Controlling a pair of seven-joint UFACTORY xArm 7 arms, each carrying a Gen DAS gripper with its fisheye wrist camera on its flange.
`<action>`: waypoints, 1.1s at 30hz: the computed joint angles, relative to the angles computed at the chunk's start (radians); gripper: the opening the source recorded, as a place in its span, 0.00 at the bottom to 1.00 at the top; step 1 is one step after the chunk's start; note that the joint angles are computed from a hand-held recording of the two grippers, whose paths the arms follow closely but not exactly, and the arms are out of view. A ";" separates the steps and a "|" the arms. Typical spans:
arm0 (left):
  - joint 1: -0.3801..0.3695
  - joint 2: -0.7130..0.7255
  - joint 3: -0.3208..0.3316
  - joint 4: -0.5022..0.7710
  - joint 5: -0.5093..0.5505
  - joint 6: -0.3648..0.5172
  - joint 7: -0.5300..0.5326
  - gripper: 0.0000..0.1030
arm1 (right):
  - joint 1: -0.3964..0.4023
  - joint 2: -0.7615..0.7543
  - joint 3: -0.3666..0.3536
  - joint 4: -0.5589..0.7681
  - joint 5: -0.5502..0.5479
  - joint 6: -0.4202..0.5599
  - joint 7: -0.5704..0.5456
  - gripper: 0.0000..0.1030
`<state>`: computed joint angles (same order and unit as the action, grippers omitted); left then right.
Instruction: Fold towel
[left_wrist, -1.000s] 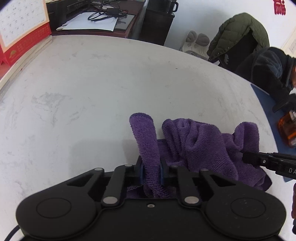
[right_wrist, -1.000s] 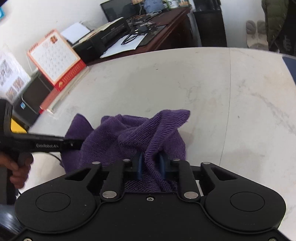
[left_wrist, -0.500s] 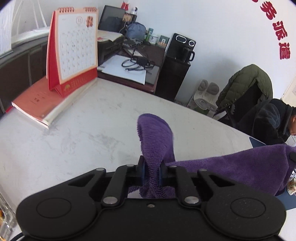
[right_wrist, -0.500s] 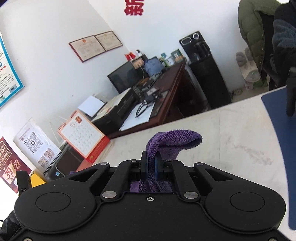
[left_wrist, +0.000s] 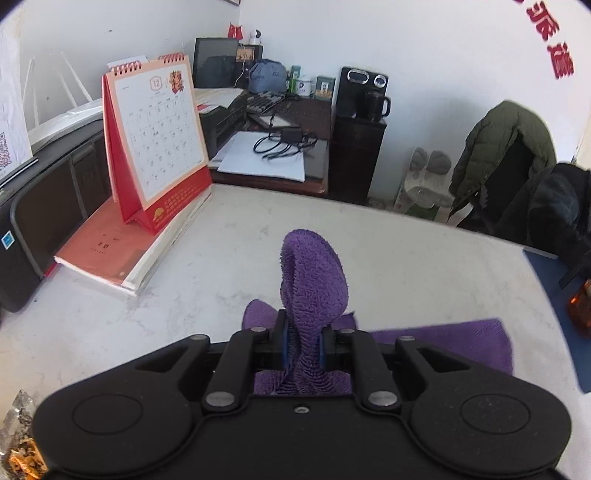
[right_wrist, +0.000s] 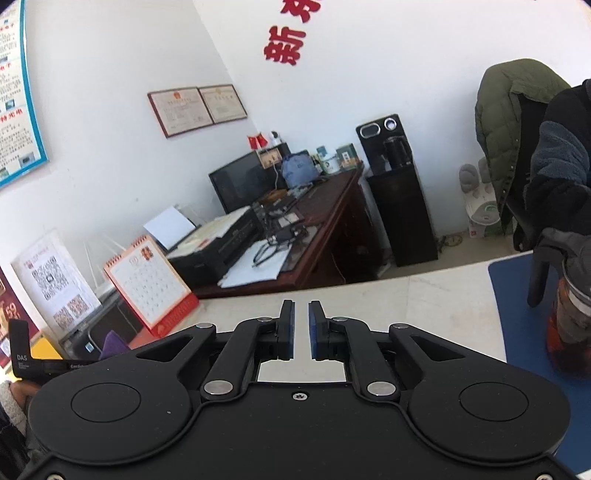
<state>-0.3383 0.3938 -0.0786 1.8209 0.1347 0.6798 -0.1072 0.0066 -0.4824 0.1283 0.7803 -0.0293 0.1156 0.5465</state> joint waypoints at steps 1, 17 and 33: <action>-0.015 0.001 0.019 -0.014 0.038 0.018 -0.018 0.14 | -0.002 0.009 0.015 0.001 -0.001 0.026 0.010 0.45; 0.134 -0.182 -0.066 -0.210 -0.317 0.061 0.146 0.37 | 0.142 0.378 -0.002 0.292 -0.059 0.258 -0.091 0.74; 0.020 0.334 -0.037 0.524 -0.185 0.400 0.366 0.39 | 0.158 0.738 0.026 0.643 0.158 0.420 -0.973 0.91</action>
<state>-0.3183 0.7273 -0.1156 2.3446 -0.0501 1.0801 0.2591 0.1647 0.2560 0.1546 1.4232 0.1284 0.5355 -0.4263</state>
